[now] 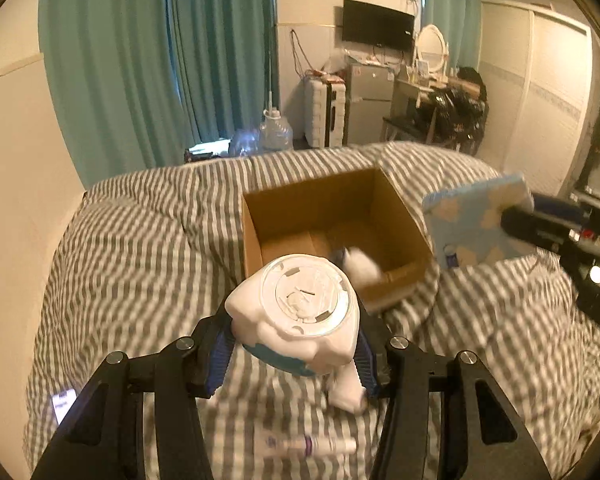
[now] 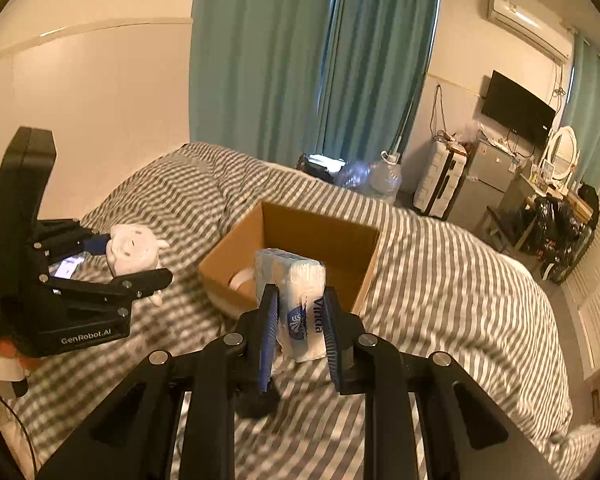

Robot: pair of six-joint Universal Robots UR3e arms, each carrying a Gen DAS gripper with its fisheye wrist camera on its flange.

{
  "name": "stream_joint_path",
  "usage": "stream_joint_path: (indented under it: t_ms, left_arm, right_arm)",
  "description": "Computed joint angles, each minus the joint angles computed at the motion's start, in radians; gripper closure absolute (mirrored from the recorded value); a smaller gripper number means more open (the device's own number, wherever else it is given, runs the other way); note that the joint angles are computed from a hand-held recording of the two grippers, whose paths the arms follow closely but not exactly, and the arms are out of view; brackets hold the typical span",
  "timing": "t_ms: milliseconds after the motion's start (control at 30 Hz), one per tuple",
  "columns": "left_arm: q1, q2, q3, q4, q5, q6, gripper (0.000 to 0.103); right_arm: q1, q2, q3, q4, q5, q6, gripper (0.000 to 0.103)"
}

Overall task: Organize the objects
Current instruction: 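Grasp the white hair dryer with the left gripper while the right gripper carries the tissue pack to the box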

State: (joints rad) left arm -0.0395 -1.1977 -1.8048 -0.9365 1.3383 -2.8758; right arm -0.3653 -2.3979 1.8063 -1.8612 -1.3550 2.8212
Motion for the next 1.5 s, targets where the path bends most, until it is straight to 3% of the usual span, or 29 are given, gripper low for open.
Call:
stream_joint_path:
  t_ms: [333,667,1000,1200,1300,1433,1500]
  left_arm:
    - [-0.076,-0.463,0.38,0.072,0.058,-0.053,0.051]
    - [-0.158,-0.891,0.72,0.042,0.146,-0.063,0.051]
    - [-0.169,-0.979,0.723,0.072,0.169,-0.027,0.05]
    - [-0.168,-0.925,0.694,0.034,0.155,-0.025,0.049]
    - [-0.173,-0.877,0.664,0.02,0.179,-0.018,0.04]
    - [-0.155,-0.777,0.607,0.015,0.168,-0.025,0.026]
    - [-0.152,-0.718,0.573,0.015,0.18,-0.034,0.021]
  right_arm:
    - [0.075,0.448,-0.089,-0.295,-0.047,0.065,0.082]
    - [0.03,0.807,-0.123,-0.518,-0.001,0.045,0.082]
    - [0.037,0.841,-0.027,-0.617,-0.009,-0.011,0.082]
    - [-0.01,0.779,-0.028,-0.551,0.068,0.021,0.079]
    - [-0.012,0.734,-0.047,-0.501,0.062,0.038,0.066]
    - [-0.014,0.63,-0.066,-0.422,0.046,0.037,0.058]
    - [-0.017,0.584,-0.082,-0.393,0.038,0.039,0.043]
